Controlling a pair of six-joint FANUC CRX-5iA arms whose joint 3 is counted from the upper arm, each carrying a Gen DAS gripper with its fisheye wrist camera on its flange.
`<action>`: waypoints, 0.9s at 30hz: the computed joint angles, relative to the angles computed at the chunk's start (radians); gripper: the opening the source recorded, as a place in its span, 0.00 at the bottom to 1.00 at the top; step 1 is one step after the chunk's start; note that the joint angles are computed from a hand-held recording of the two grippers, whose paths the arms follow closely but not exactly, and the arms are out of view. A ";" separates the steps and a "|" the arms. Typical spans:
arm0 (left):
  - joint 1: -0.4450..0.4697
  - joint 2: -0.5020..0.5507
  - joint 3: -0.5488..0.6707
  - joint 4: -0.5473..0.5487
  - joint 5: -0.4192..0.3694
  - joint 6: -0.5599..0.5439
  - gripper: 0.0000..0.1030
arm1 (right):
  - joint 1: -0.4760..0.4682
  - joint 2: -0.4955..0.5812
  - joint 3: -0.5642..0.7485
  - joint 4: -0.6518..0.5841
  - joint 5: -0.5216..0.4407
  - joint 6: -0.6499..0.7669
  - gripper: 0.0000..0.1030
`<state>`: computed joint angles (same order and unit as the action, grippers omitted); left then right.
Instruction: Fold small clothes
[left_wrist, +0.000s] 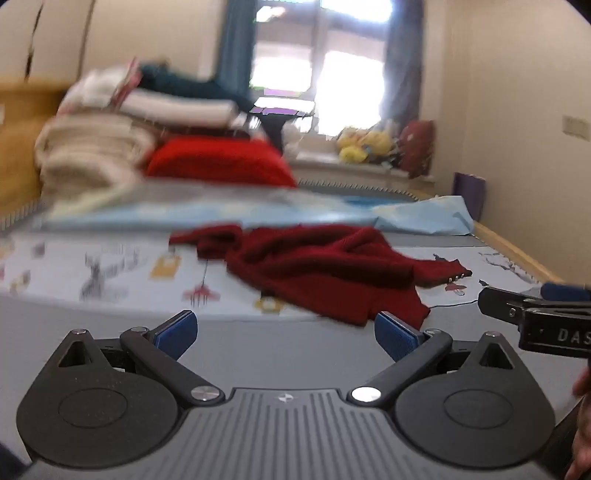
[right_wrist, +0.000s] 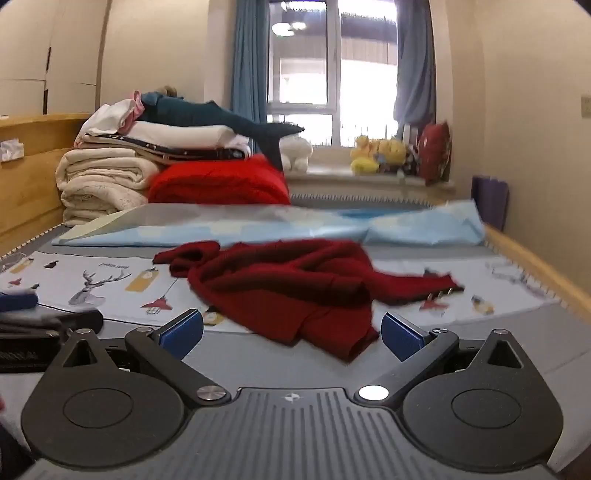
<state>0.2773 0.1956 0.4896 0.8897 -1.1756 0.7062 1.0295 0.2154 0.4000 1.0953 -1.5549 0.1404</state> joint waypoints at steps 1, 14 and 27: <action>-0.012 0.008 0.009 -0.028 -0.007 0.025 0.99 | 0.000 -0.002 0.006 -0.014 0.011 -0.006 0.99; -0.031 0.032 0.045 -0.077 -0.016 0.023 0.99 | -0.020 0.044 0.048 -0.062 0.016 0.058 0.97; -0.041 0.019 0.008 -0.064 0.008 0.005 0.99 | -0.015 0.042 0.034 -0.045 0.008 0.056 0.92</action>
